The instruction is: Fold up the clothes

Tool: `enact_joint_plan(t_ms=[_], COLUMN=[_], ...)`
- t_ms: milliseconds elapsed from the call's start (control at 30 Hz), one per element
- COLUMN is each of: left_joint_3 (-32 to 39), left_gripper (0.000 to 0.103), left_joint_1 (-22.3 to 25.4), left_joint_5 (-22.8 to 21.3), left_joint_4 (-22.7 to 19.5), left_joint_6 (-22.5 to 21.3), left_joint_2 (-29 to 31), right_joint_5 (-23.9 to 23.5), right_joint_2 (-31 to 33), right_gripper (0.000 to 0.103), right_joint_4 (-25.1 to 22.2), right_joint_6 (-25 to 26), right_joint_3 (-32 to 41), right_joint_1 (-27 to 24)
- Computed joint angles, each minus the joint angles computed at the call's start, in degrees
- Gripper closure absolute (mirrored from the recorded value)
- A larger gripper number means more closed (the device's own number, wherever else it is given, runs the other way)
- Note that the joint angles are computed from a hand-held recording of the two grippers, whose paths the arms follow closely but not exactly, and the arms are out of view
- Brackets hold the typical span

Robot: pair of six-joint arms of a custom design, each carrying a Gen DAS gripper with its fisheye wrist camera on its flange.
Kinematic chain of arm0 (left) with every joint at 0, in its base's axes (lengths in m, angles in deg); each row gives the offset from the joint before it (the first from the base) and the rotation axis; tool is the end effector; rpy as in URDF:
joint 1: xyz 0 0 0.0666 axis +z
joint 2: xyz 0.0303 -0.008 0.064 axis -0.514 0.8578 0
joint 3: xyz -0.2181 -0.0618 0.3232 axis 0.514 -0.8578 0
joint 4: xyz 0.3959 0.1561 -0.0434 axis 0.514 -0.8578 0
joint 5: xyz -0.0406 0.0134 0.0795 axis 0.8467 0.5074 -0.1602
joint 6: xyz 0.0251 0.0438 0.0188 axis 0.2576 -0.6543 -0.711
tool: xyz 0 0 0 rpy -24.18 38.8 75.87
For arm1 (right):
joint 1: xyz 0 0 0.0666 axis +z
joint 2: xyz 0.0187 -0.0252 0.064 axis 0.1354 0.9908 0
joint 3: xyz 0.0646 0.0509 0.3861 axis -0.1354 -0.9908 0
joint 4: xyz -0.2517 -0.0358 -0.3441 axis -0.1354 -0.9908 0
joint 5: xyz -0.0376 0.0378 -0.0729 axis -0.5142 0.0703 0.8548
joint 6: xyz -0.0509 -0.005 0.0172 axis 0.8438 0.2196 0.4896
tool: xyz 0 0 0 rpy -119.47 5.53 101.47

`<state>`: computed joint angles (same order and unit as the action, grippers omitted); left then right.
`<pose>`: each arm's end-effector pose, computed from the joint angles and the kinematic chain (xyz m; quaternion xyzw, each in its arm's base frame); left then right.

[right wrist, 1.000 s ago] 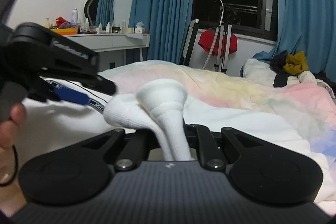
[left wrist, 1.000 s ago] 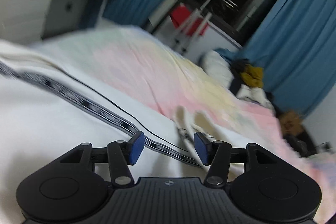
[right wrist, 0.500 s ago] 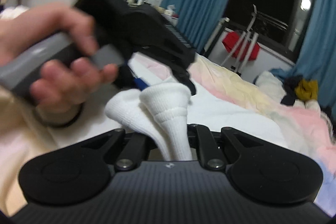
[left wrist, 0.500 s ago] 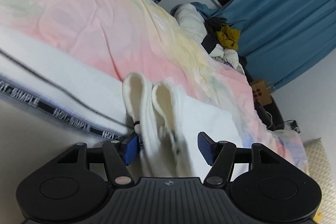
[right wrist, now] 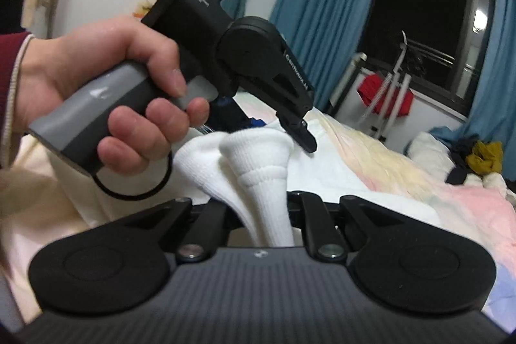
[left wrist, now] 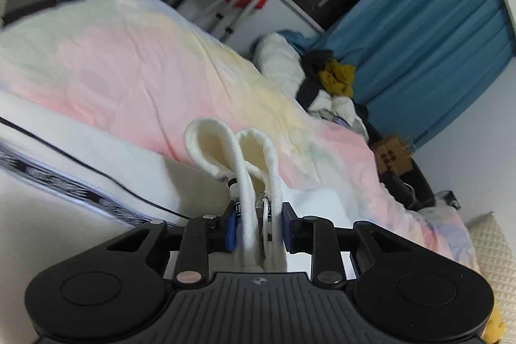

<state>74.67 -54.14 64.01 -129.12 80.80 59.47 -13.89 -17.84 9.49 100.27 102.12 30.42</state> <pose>0.6341 -0.2858 0.4927 0.0243 0.8696 -0.3500 0.3475 0.4460 0.1818 0.4393 -0.2387 0.7794 -0.0020 0.5793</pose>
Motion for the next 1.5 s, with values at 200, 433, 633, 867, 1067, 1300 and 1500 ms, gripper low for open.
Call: enact_joint_plan(t_ms=[200, 433, 633, 867, 1067, 1300, 1500], left_joint_3=[1.9, -1.9, -11.0, -20.4, -26.5, -29.1, -32.9], left_gripper=[0.075, 0.071, 0.071, 0.033, 0.014, 0.009, 0.009], left_joint_1=[-0.1, 0.2, 1.8, 5.8, 13.2, 18.9, 19.5], left_joint_5=[-6.9, -6.7, -5.9, -10.9, -10.1, -5.6, -4.8], left_joint_4=[-8.5, -6.0, -4.3, -9.5, -13.2, -16.3, -10.5], left_joint_6=[-3.3, -3.4, 0.6, 5.5, 16.6, 22.4, 29.8], left_joint_2=[3.0, 0.1, -9.5, -24.0, -33.4, -35.5, -35.7], right_joint_5=[-3.0, -3.4, -4.5, -7.4, -8.1, -7.6, -7.5], right_joint_2=[3.7, 3.3, 3.6, 2.8, 1.5, -2.3, -3.1], right_gripper=[0.091, 0.086, 0.058, 0.025, 0.025, 0.025, 0.024], right_joint_4=[-5.1, -4.9, -10.8, -12.1, -12.1, -10.9, -10.2], right_joint_6=[-3.1, -3.4, -9.9, -13.5, -11.3, -13.0, -15.8], right_joint_3=[1.8, 1.1, 4.1, 4.6, 4.6, 2.8, 2.6], right_joint_1=[0.8, 0.8, 1.1, 0.7, 0.6, 0.8, -0.4])
